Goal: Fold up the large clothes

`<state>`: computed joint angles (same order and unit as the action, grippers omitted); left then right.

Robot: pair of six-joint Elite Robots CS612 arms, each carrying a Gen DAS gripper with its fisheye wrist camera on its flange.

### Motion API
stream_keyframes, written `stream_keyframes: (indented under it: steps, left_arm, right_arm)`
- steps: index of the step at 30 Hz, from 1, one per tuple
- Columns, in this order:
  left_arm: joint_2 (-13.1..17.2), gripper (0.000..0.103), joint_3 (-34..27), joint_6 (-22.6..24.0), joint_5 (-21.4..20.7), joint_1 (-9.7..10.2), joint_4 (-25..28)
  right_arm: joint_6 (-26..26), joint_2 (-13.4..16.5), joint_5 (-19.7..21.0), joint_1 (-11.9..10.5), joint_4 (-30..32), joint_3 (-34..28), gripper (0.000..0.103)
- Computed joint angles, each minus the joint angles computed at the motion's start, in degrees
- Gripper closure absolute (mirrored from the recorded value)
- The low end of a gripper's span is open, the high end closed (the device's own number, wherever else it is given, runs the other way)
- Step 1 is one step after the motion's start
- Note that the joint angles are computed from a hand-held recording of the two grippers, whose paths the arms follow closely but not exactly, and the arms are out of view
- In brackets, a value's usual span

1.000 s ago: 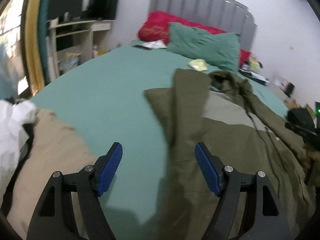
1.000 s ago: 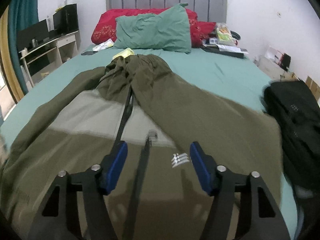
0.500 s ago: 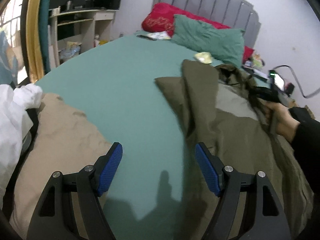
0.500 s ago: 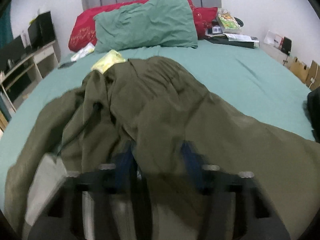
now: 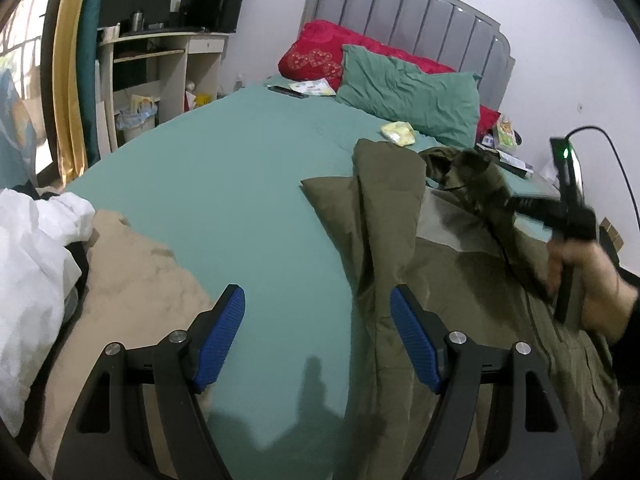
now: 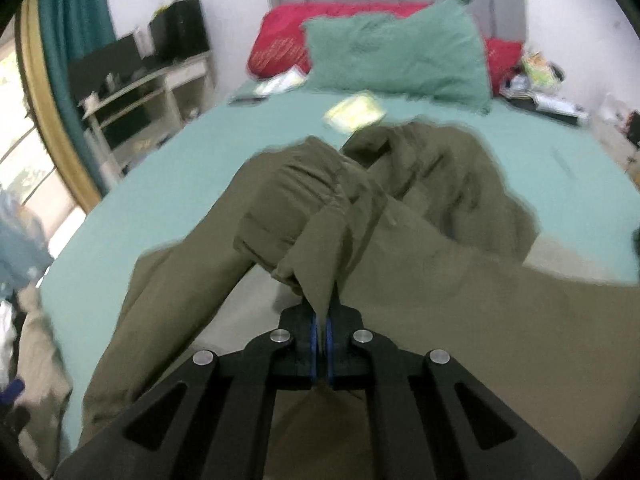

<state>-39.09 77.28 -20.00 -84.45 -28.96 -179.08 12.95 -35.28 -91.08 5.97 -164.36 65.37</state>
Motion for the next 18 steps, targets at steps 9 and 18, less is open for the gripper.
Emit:
stream_keyframes:
  steps: [9, 18]
  left_arm:
    - [-0.5, 0.025, 0.8, 0.0, 0.6, 1.00, 1.2]
    - [-0.3, 0.025, -0.2, -2.1, 0.0, 2.09, 3.3]
  right_arm:
    - [-0.3, 1.3, -1.3, 2.8, 11.8, -0.1, 0.092]
    - [0.1, -0.3, -7.1, 3.5, 8.8, -1.5, 0.050]
